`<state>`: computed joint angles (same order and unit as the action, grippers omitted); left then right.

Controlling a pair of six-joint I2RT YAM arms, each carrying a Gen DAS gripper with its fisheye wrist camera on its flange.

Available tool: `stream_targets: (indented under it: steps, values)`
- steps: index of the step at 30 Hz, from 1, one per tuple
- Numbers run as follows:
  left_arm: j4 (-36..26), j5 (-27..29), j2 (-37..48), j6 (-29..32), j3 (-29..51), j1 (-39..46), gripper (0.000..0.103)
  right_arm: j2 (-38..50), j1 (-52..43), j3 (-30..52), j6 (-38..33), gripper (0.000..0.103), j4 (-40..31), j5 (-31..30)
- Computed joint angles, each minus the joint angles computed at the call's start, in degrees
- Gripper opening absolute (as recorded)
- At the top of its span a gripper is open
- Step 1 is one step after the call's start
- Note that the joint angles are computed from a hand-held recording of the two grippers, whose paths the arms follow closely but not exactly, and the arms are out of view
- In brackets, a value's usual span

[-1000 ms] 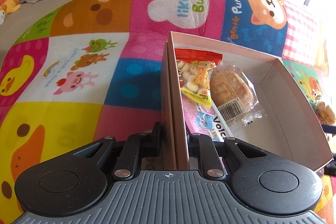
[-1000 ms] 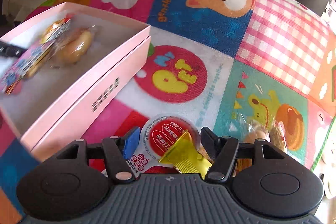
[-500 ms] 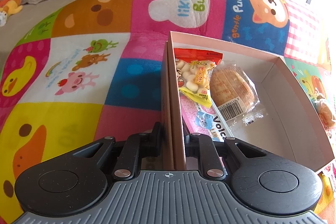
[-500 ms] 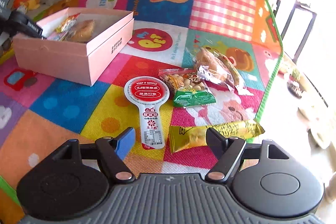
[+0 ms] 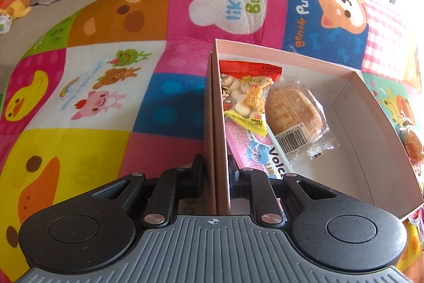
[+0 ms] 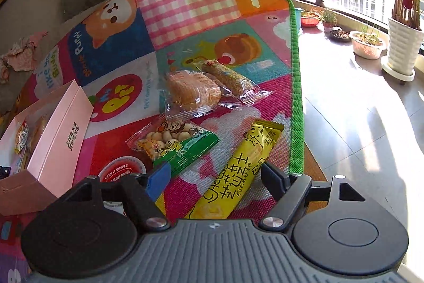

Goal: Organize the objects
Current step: 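Carry the red-lidded cup into the pink box and open the right tool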

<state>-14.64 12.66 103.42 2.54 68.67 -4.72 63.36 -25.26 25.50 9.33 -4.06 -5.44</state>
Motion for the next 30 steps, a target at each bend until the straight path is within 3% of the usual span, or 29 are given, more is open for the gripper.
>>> stream_targets:
  steps: [3,6,12,17,19,22,30]
  values:
    - [-0.2,-0.47,-0.04,0.17,0.08,-0.24,0.018,0.21,1.98,0.64,-1.7,0.053,-0.86,-1.35]
    - [-0.78,-0.63,0.16,-0.11,0.59,-0.32,0.018,-5.15,4.3,-1.93,-3.74,0.049,-3.27,-1.65]
    - [-0.66,-0.59,0.15,-0.47,0.56,-0.33,0.018,-21.73,7.79,-7.62,-8.34,0.049,-13.55,5.86]
    - [-0.03,-0.48,0.03,-0.75,0.1,-0.29,0.018,-25.7,6.49,-8.45,-5.33,0.064,-16.69,6.79]
    - [-0.01,-0.48,0.09,-0.73,0.14,-0.29,0.018,-24.69,7.31,-8.58,-3.36,0.083,-15.53,6.14]
    - [-0.02,-0.49,0.09,-0.82,0.14,-0.3,0.018,-20.97,10.38,-8.02,-0.41,0.101,-13.08,7.77]
    - [-0.01,-0.47,0.1,-0.96,0.14,-0.28,0.018,-13.67,10.78,-6.04,5.0,0.103,-7.91,6.7]
